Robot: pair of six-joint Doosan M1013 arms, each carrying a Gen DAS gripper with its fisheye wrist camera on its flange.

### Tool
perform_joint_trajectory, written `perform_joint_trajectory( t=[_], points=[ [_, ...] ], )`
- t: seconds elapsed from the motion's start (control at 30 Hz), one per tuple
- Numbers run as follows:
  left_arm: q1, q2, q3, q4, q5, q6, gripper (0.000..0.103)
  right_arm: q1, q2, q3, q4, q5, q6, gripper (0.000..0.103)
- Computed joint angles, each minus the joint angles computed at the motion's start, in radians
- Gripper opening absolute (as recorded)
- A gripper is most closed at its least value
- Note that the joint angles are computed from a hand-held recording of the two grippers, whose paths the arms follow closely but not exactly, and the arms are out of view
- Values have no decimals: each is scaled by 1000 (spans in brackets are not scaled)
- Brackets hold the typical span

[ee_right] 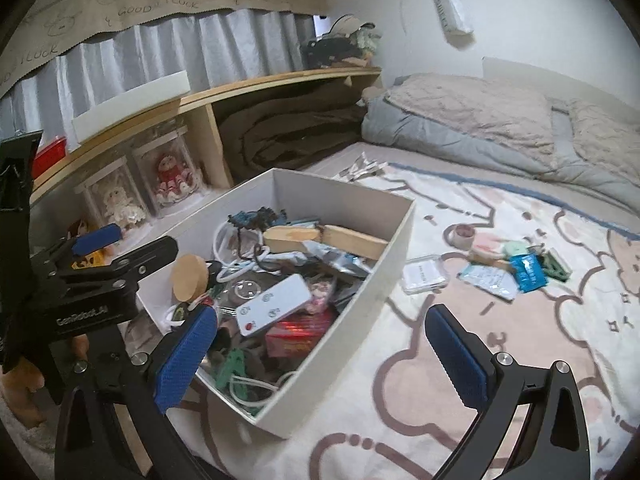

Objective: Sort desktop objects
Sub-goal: 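Withdraw both open tools from the white box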

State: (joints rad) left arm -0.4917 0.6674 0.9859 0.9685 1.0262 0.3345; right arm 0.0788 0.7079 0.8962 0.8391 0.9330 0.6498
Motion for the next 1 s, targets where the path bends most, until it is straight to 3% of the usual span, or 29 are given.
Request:
perform_joint_trajectory(
  t=[0.17, 0.37, 1.0],
  points=[
    [-13, -2, 12, -2, -35, -11, 103, -20, -15, 32, 23, -33, -31, 103],
    [-38, 2, 10, 34, -12, -40, 103, -40, -26, 60, 37, -77, -62, 103],
    [-75, 3, 31, 9, -38, -69, 103, -86, -26, 100, 86, -118, -118, 103]
  ],
)
